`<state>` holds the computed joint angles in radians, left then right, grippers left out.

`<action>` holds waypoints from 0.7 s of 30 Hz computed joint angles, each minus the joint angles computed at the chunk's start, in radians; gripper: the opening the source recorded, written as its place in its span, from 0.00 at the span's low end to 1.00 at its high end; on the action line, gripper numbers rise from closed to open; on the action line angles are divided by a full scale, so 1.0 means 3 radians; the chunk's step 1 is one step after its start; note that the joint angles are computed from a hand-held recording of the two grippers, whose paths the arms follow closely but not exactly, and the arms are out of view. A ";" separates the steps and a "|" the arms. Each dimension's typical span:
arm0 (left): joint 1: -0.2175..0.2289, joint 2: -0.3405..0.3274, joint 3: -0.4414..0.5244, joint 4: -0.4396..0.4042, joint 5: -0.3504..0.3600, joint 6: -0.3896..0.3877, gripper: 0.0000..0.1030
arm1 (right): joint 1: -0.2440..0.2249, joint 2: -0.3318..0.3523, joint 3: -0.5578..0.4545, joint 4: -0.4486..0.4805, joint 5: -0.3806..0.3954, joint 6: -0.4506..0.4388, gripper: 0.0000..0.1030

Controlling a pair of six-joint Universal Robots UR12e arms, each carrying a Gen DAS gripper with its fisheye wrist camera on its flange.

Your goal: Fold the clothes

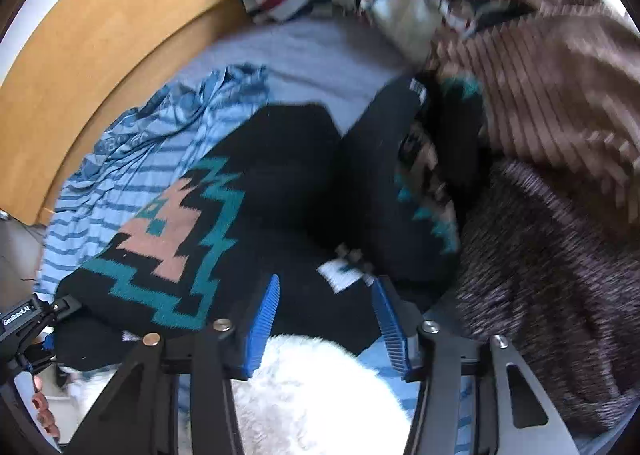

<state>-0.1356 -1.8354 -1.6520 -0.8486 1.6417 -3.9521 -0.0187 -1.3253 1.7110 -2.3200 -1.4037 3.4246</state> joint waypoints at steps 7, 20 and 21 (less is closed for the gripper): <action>-0.0143 0.0045 -0.0024 0.0355 0.0166 -0.0094 0.60 | -0.0197 -0.0047 0.0165 -0.0157 0.0565 -0.0114 0.48; -0.0199 -0.0030 -0.0107 0.0419 -0.0003 -0.0179 0.60 | -0.0264 -0.0138 0.0288 -0.0248 0.0191 0.0004 0.50; -0.0205 -0.0028 -0.0125 0.0466 0.0038 -0.0165 0.60 | -0.0227 -0.0143 0.0308 -0.0352 -0.0018 0.0063 0.50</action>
<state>-0.1970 -1.8440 -1.6894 -0.7089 1.6530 -4.0016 -0.0868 -1.3681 1.8034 -2.4256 -1.4092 3.4433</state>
